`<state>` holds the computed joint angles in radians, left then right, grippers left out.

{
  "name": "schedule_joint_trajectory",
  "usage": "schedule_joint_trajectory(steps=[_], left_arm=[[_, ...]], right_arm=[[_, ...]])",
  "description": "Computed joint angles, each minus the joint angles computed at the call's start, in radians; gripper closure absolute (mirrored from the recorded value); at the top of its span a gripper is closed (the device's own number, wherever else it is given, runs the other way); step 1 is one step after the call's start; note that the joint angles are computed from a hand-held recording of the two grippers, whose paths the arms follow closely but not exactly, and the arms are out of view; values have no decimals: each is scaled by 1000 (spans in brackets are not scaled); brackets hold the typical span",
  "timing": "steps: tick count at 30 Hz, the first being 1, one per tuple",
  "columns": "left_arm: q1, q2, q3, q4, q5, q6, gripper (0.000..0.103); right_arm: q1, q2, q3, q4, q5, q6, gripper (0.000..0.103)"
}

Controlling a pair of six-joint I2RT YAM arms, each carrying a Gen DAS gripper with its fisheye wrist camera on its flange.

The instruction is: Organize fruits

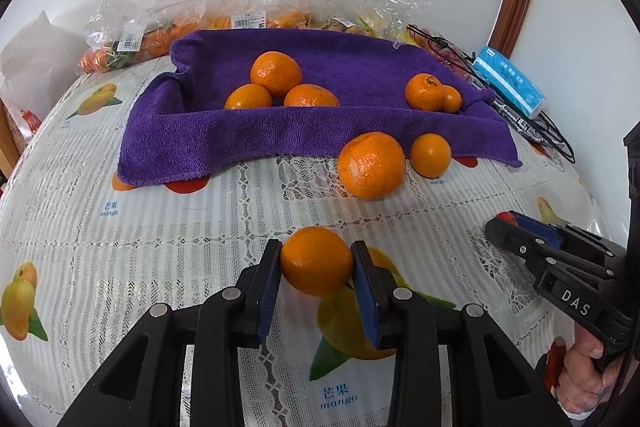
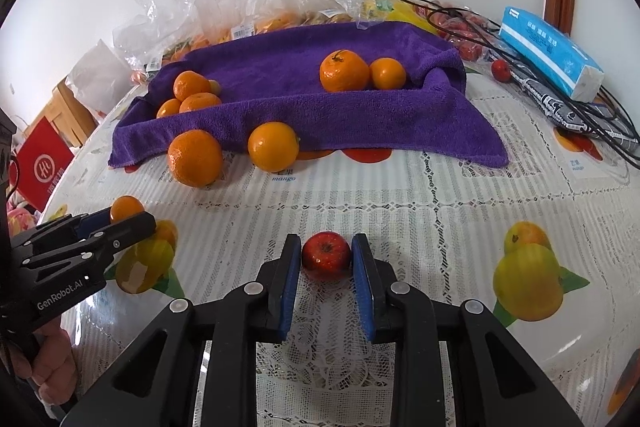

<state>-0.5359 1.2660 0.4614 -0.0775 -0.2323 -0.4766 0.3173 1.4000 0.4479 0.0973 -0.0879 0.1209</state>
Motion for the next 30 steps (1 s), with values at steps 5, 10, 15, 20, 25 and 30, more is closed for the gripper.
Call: schedule_joint_trajectory(steps=[5,10,15,20,25,30], left_arm=[[2,-21,-6,-23,-3,-17,70],[-1,-64,-7,-65,-6,-14,70],[9,-127,-20,-96,-4,-22,70],[29,-156,12,-134,0,-12,70],[67,-168,53,-139,-2,31,70],[162,-132,116,-133,32,86,70]], right_arm=[[-5,-3,-3,1,-3,3,78],[12,-29,-15,-1,18,7,78],[36,-79,-24,-19,16,10,78],[45,-153,2,-87,3,18,78],[31,-179,66,-122,17,-10,78],[8,-117,161,-120,9,-26,78]])
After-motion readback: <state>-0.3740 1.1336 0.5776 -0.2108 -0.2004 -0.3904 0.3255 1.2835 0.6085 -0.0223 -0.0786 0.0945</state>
